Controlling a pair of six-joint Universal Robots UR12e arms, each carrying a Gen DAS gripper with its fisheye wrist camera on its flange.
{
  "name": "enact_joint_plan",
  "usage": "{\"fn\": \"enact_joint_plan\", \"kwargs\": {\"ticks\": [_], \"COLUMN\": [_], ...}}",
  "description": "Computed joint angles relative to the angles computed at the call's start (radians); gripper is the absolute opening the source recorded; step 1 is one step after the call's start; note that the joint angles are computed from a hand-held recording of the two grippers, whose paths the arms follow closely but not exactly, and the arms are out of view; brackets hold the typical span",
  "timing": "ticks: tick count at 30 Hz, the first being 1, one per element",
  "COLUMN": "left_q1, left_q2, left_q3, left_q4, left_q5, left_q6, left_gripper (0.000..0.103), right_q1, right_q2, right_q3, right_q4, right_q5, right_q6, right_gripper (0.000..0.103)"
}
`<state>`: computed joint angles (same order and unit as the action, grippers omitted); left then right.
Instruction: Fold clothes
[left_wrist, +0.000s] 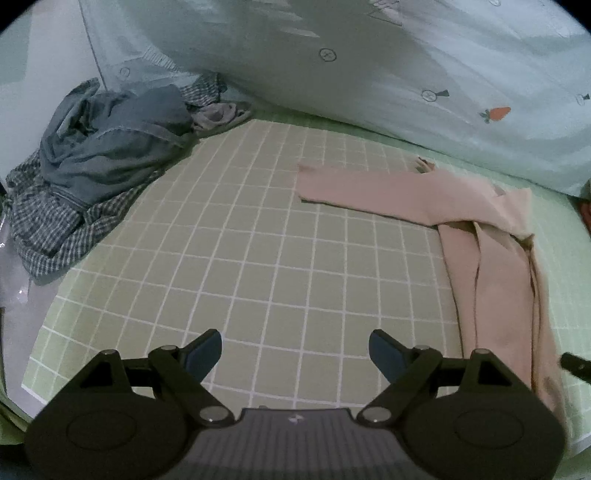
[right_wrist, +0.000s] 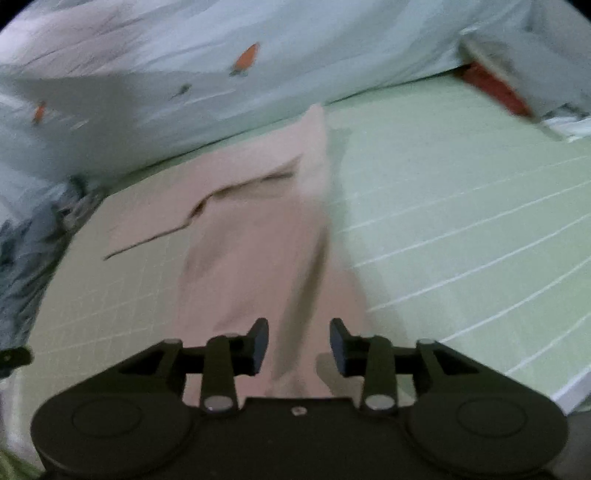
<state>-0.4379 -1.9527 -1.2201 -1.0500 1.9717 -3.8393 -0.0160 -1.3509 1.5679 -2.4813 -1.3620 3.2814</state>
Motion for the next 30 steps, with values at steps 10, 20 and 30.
{"fn": "enact_joint_plan", "kwargs": {"ticks": [10,20,30], "left_q1": [0.013,0.021,0.037], "left_q2": [-0.01,-0.064,-0.167], "left_q3": [0.01,0.086,0.254], "left_q4": [-0.03,-0.052,-0.128], "left_q5": [-0.027,-0.028,0.053], "left_q6": [-0.05,-0.131,-0.185], "left_gripper": [0.088,0.088,0.088], "right_q1": [0.075,0.064,0.044], "right_q2": [0.022,0.051,0.176], "right_q3": [-0.008,-0.069,-0.237], "right_q4": [0.096,0.063,-0.024], "right_q5": [-0.194,-0.165,-0.112], "right_q6": [-0.225,-0.389,-0.477], "right_gripper": [0.051,0.086,0.103]}}
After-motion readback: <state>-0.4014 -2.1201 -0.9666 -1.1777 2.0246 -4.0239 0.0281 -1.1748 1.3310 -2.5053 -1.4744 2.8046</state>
